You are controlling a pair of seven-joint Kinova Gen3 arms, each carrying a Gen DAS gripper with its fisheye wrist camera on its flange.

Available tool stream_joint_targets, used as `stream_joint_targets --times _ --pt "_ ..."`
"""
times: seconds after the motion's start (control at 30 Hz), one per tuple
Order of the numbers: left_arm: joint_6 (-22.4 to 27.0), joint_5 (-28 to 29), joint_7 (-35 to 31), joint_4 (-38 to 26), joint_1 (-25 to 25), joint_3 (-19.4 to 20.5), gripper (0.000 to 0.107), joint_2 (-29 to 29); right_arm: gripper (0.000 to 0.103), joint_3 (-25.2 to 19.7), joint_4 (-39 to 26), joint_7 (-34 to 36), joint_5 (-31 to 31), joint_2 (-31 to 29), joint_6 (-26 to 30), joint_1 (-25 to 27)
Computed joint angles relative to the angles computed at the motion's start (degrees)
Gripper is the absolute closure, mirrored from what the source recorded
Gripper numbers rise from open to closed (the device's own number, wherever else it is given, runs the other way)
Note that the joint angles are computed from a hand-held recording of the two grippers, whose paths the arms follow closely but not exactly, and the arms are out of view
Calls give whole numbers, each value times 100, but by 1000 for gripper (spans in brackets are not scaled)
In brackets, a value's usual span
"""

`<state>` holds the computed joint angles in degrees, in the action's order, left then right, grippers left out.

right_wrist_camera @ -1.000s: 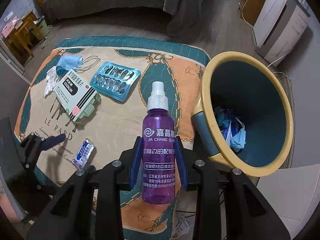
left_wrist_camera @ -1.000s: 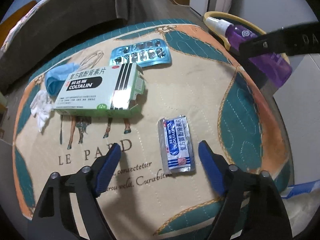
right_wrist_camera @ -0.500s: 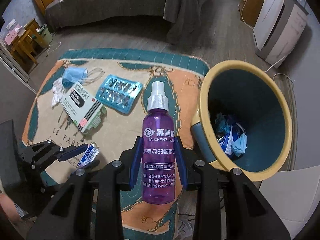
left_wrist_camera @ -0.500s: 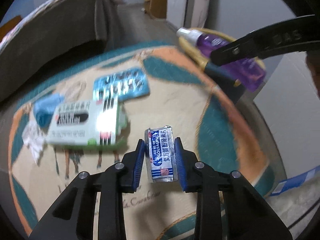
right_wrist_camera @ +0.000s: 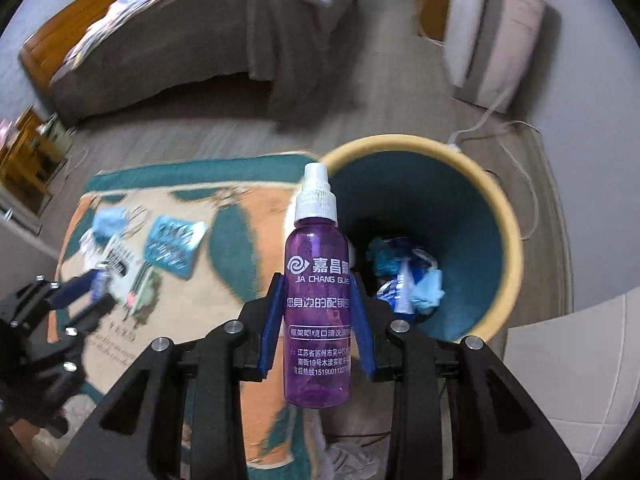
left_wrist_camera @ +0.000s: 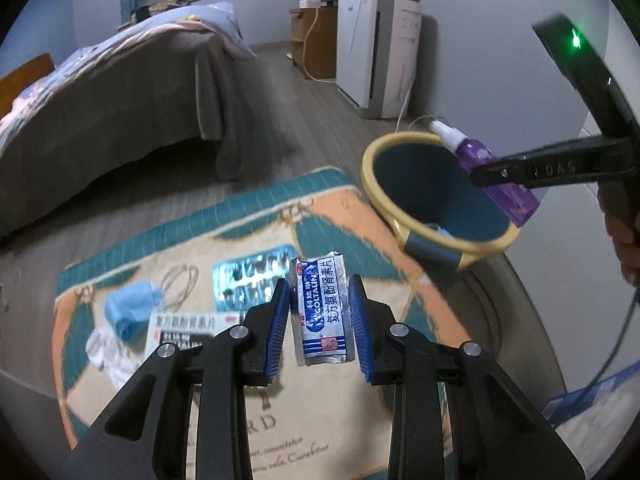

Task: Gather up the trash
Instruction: 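Open the right tool over the bin to drop the bottle while the left drops the sachet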

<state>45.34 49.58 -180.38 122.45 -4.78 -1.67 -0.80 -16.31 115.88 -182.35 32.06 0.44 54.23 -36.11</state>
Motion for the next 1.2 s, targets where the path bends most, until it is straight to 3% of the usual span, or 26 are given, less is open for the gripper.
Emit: stream_joint_targets --times 0.4,0.67,0.93,1.03,1.1,1.2 --pt "-512 -512 1146 -505 990 718 76 231 71 111 1024 -975 -122 -330 -390 623" --pt "-1152 -1227 2088 -782 1680 1207 76 660 71 36 1169 -1384 231 -349 -374 685" --pt "-1608 -1150 2313 -1111 1892 1587 76 1023 71 -103 1287 -1908 652 -461 -275 677" --pt "-1793 -1100 2426 -1124 1873 1663 66 1065 68 -138 1219 -2053 766 -368 -81 622" --pt "-1909 -1062 2439 -1084 1817 1715 48 1050 52 -105 1205 -2059 773 -352 -109 591" --pt "-1907 -833 2201 -991 1617 1740 37 990 47 -81 1069 -1935 737 -241 49 519"
